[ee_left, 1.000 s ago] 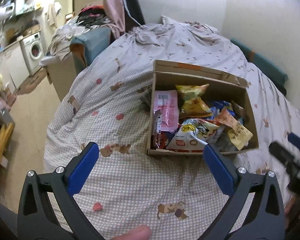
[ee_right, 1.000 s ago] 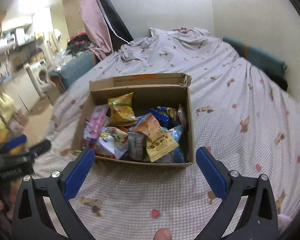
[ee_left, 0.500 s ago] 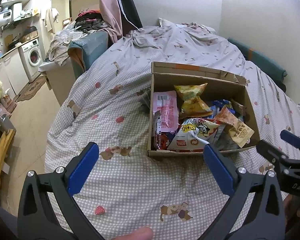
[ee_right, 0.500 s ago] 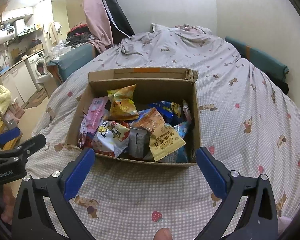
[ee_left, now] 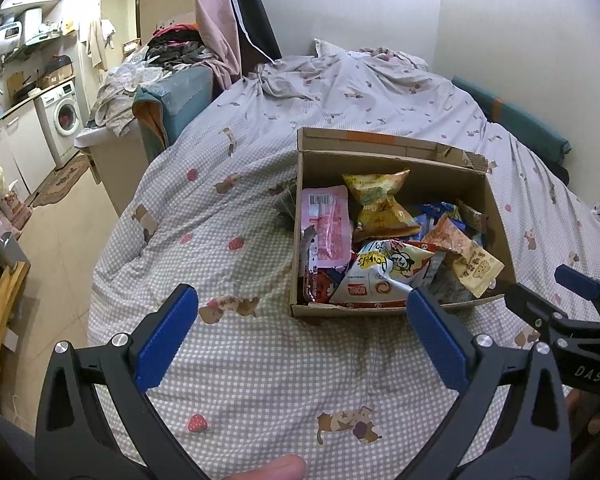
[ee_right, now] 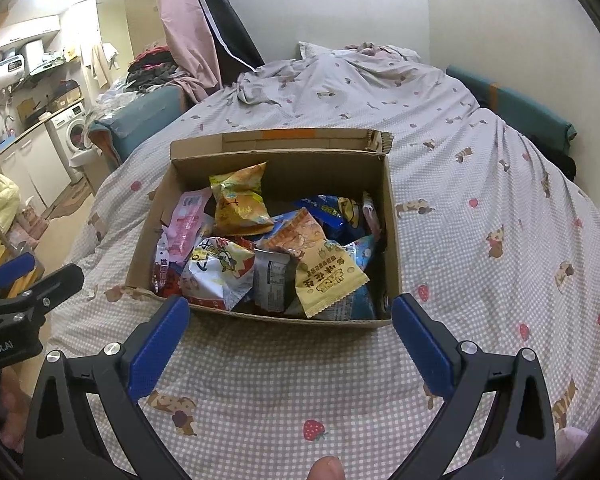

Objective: Organize snacks

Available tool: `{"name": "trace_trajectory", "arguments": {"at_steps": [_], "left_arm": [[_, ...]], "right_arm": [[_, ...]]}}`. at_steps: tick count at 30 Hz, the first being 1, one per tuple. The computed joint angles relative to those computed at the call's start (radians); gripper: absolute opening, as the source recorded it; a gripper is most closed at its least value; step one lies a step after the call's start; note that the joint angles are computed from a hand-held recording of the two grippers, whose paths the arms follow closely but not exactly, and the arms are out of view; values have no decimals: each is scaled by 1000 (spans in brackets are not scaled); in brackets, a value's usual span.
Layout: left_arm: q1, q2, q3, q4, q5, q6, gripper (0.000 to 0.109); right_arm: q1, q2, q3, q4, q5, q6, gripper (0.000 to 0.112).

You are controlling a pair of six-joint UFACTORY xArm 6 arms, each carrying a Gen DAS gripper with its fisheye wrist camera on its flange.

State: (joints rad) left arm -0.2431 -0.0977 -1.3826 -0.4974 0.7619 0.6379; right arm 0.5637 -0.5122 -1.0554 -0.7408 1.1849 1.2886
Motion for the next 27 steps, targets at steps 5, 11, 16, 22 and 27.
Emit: {"name": "trace_trajectory", "arguments": {"at_steps": [5,11,16,22,27], "left_arm": [[0,-2,1,0,1,2,103],[0,-4,3,1,-1,4,103],[-1,-4,3,0,0,2,103],[2,-2,-2,1,9,-2,103],[2,2,-5,-3,9,4,103]], "right_arm": [[5,-9,3,-9,3,12,103],[14,-9,-2,-15,9,16,103],[18,-7,-5,-20,16,19,103],[19,-10,-3,-14,20,30,103],[27,-7,-10,-33,24,37,103]]}}
